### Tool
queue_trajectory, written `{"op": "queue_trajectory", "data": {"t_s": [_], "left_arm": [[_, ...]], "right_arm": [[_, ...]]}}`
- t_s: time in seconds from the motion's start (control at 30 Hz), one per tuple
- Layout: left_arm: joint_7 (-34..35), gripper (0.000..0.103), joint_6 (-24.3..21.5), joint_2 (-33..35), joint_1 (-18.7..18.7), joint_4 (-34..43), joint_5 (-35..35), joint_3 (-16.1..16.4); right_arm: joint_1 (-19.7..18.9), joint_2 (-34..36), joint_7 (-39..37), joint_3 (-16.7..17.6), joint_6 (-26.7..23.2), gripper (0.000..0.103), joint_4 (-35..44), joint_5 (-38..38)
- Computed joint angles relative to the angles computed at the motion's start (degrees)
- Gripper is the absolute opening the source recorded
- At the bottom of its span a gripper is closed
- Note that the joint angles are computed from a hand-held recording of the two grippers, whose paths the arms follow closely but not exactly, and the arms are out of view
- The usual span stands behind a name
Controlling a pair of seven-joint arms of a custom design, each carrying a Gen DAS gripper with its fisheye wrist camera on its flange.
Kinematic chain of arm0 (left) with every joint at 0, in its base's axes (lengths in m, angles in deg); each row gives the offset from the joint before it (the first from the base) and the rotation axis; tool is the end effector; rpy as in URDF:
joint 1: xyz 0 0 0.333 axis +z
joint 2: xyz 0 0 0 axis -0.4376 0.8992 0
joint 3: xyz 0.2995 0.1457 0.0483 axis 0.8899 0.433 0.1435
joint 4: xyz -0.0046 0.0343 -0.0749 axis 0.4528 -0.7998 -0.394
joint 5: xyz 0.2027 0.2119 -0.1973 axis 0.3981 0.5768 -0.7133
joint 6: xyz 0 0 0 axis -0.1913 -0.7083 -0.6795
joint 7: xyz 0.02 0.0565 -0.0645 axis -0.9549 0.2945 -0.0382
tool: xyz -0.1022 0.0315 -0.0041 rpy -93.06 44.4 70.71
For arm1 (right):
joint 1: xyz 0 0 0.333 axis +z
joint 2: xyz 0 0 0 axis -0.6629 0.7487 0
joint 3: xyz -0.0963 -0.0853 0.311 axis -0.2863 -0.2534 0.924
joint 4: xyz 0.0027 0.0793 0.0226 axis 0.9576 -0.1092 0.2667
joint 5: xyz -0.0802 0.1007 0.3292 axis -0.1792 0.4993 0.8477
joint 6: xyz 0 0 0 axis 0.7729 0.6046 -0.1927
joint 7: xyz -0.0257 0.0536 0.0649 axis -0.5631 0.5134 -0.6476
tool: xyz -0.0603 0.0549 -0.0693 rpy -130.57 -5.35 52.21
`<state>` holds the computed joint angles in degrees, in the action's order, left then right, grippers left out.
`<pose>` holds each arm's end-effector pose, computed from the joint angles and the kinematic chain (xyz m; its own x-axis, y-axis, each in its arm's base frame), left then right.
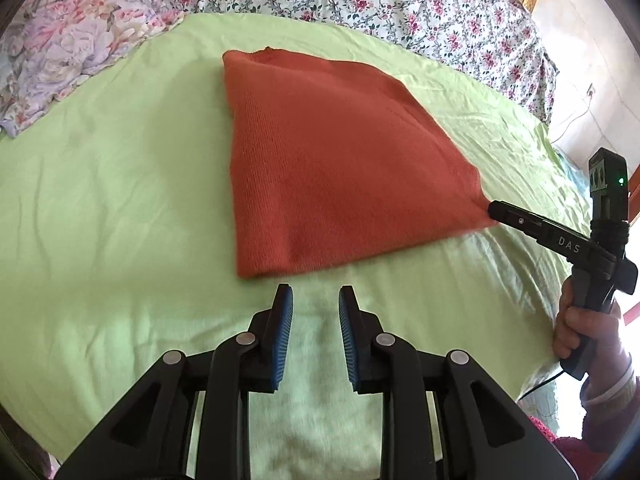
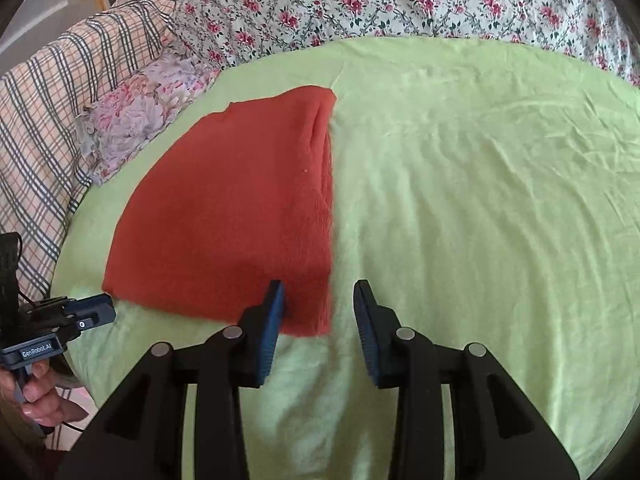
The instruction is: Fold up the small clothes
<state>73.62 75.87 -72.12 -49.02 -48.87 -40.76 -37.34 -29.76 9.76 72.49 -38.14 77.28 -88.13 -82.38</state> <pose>0.4955 -0.3610 0.5304 -0.3598 -0.9059 0.2234 -0.8065 0.1816 -0.5627 0.4465 0.1677 0.5364 -0.1175 -0.9909 -0.0659 -0.7478 0.1319 -0.6507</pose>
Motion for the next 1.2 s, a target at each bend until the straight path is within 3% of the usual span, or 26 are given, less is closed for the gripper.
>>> {"op": "queue_trajectory", "data": {"t_s": [0.13, 0.4, 0.6, 0.83, 1.2], "left_arm": [[-1.2, 0.030, 0.3, -1.8, -0.1, -1.7, 0.7, 0.1], [-4.0, 0.055, 0.3, -4.4, 0.4, -4.1, 4.4, -0.1], [-5.8, 0.059, -1.9, -6.4, 1.1, -4.6, 6.4, -0.6], [-12.5, 0.082, -6.0, -7.8, 1.4, -4.5, 17.5, -1.2], [-14.5, 0.082, -9.9, -3.6, 0.9, 1.7, 20.4, -0.2]], "right_arm": [[0.2, -1.6, 0.2, 0.5, 0.4, 0.037, -1.4, 0.1], [2.1, -4.2, -0.9, 1.0, -0.2, 0.038, -3.9, 3.6], [3.9, -4.9, -2.3, 1.3, -1.2, 0.051, -4.1, 6.4], [6.3, -4.6, -6.4, 0.7, -2.0, 0.062, -3.5, 10.8], [6.2, -2.1, -8.9, 0.6, -2.5, 0.076, -0.8, 12.9]]}}
